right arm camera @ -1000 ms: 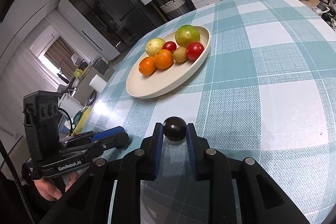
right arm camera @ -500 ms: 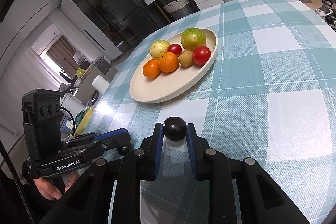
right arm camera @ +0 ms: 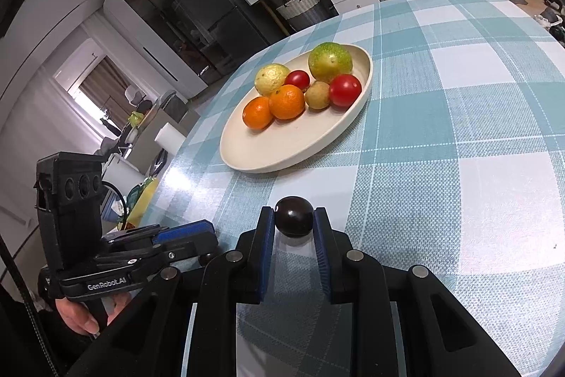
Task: Organize fruits
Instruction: 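Lift both plums and carry them over the plate with both grippers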
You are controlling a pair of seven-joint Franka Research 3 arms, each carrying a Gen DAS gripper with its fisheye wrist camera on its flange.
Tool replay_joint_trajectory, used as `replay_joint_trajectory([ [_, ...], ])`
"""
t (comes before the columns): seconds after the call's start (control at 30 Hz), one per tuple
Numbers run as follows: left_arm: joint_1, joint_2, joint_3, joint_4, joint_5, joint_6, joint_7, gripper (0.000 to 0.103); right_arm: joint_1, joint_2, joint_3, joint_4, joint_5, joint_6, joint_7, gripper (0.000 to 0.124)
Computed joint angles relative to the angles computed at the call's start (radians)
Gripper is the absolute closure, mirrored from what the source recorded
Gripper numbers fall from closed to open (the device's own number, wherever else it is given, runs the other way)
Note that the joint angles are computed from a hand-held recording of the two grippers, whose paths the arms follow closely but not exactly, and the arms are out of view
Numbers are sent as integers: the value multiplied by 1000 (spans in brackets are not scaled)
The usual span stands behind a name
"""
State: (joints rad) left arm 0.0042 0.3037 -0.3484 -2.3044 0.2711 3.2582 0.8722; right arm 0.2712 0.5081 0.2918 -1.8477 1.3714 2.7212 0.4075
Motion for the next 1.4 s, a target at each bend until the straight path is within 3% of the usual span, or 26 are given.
replay_joint_trajectory([
  [0.1, 4, 1, -11, 2, 3, -14, 7, 75, -2, -1, 1, -3, 6, 1, -4, 101],
  [0.2, 59, 14, -74, 3, -3, -20, 25, 75, -3, -4, 2, -6, 17, 4, -12, 101],
  [0.3, 65, 17, -90, 3, -5, -32, 39, 75, -4, -8, 1, -10, 29, 5, -20, 101],
  [0.53, -7, -2, -28, -3, -11, -22, 53, 82, -4, -17, -5, -21, 55, 0, -38, 101],
  [0.6, 44, 4, -79, 1, -9, -19, 68, 82, -2, -19, -6, -21, 60, -1, -45, 101],
  [0.73, 70, 7, -100, 12, -7, -12, 78, 82, -3, -23, -7, -16, 85, -8, -69, 101],
  [0.97, 312, 47, -321, 17, 25, 11, 75, 83, 4, -15, -14, 11, 88, -19, -69, 101],
  [1.07, 320, 31, -311, 24, 48, 34, 47, 83, 6, -7, -14, 29, 81, -18, -65, 101],
  [1.27, 247, 17, -200, 70, 95, 61, -14, 82, 8, 22, -9, 83, 39, -25, -31, 101],
  [1.4, 305, 71, -238, 132, 135, 44, -32, 82, 5, 46, -1, 123, 0, -31, -2, 101],
])
